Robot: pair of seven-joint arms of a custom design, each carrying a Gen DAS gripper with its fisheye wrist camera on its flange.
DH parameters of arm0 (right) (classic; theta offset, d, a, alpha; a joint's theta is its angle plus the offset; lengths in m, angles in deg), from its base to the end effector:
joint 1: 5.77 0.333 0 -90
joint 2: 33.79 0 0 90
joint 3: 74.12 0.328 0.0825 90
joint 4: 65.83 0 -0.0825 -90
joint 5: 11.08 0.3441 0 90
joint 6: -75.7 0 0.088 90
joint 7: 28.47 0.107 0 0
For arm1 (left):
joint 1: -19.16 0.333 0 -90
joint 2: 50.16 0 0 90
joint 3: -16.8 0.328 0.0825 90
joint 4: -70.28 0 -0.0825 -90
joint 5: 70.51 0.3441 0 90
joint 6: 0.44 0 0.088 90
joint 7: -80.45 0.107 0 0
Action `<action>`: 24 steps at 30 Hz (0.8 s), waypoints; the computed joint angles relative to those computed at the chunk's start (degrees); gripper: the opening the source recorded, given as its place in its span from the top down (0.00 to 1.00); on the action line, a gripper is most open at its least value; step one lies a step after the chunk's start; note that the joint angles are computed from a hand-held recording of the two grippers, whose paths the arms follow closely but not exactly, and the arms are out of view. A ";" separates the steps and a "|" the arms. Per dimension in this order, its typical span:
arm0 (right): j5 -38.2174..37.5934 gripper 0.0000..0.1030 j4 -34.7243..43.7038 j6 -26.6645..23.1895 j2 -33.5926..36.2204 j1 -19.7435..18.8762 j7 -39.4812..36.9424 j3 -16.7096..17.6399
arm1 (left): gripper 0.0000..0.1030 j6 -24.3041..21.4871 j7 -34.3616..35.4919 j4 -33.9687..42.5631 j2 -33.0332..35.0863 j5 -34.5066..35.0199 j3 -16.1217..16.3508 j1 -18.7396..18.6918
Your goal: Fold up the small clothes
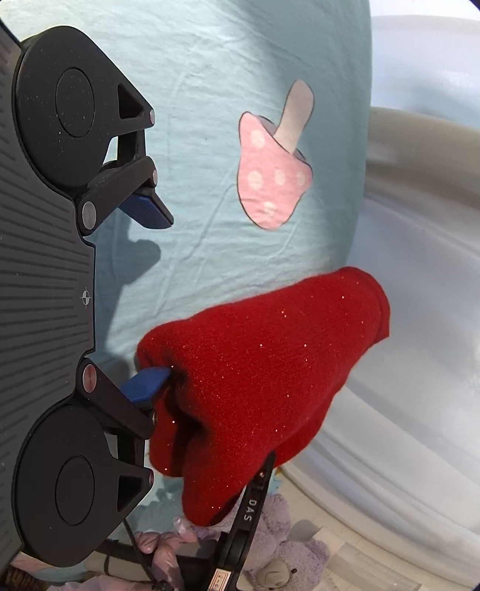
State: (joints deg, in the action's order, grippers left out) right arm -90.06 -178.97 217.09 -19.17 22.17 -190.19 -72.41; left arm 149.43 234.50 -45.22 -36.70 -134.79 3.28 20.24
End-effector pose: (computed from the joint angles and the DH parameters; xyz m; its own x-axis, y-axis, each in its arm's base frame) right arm 0.5166 0.2951 0.3996 -0.3167 -0.9485 0.0022 -0.5482 0.1811 -0.8165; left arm 0.5800 -0.0995 0.4047 -0.4927 -0.7858 0.3739 -0.7591 0.1780 -0.6262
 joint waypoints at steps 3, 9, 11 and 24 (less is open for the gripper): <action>-1.49 0.66 1.28 -5.34 -0.95 2.30 0.46 0.76 | 0.15 -0.62 -0.11 -0.73 -0.86 -1.24 0.40 0.70; -10.40 0.66 9.73 3.42 2.95 2.74 -2.28 2.28 | 0.14 -0.04 -4.73 -1.41 -1.65 -2.63 1.77 1.10; -9.62 0.67 14.89 4.48 7.01 4.24 -8.05 1.99 | 0.14 -0.02 -7.50 -1.00 -1.41 -1.45 2.17 1.12; -11.09 0.82 6.00 3.82 6.34 7.12 11.59 -4.05 | 0.09 -2.41 -2.45 4.24 1.06 -4.23 0.38 1.60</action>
State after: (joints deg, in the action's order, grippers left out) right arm -101.15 -172.96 220.90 -12.83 29.29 -178.60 -76.46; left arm 147.02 232.04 -40.98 -35.64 -139.02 3.66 21.84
